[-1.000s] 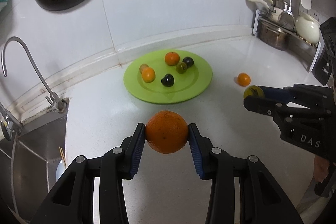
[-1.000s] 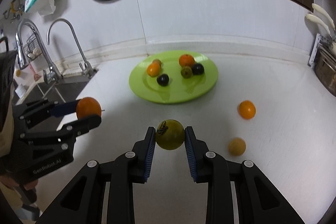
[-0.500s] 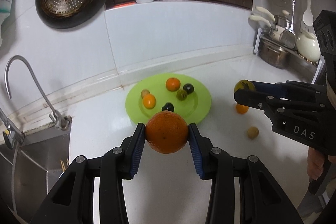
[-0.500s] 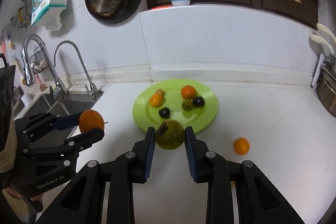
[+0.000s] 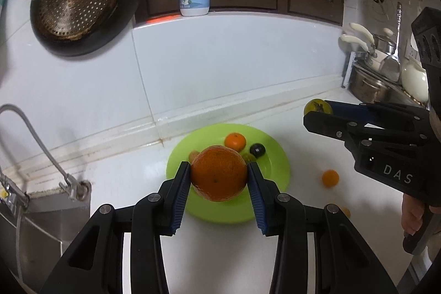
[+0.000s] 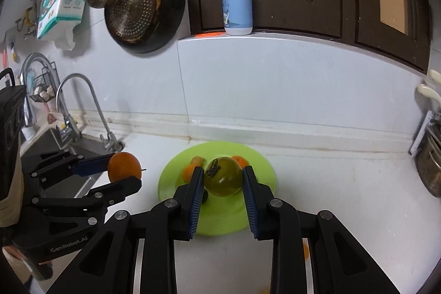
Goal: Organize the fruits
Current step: 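Carry the orange and green tomato over the green plate with both tools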
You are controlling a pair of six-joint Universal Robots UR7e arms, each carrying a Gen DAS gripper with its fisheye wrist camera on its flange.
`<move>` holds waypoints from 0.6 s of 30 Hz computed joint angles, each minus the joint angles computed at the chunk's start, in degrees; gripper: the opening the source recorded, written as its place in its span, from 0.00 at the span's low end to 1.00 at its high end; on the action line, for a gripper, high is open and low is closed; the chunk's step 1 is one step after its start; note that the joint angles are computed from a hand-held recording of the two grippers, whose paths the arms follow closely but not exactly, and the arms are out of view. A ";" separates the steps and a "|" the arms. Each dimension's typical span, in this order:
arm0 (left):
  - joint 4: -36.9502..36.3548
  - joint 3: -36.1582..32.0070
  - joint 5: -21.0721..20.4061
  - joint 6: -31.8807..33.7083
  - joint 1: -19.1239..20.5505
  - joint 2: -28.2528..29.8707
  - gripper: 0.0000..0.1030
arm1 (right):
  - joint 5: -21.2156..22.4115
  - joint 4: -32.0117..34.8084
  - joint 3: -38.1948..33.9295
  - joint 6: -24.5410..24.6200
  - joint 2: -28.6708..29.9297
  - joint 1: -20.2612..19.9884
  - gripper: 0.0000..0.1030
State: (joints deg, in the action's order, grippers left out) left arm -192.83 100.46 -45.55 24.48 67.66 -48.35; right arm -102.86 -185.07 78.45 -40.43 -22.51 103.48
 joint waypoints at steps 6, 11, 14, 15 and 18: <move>1.97 -5.60 0.24 1.28 0.80 2.61 0.40 | -0.99 6.50 -7.59 0.00 2.90 -0.12 0.28; 4.85 -10.84 -0.27 2.59 1.86 5.07 0.40 | -1.65 10.09 -13.71 -0.46 5.79 -0.43 0.28; 8.35 -14.38 -1.52 1.97 2.90 6.45 0.40 | -2.28 14.22 -19.00 -0.30 8.27 -0.74 0.28; 10.04 -15.99 -1.92 1.54 3.35 7.10 0.40 | -2.62 15.66 -20.33 -0.11 8.82 -0.77 0.28; 13.78 -19.57 -2.84 0.45 4.53 8.54 0.40 | -3.81 22.46 -26.69 1.67 11.59 -0.95 0.28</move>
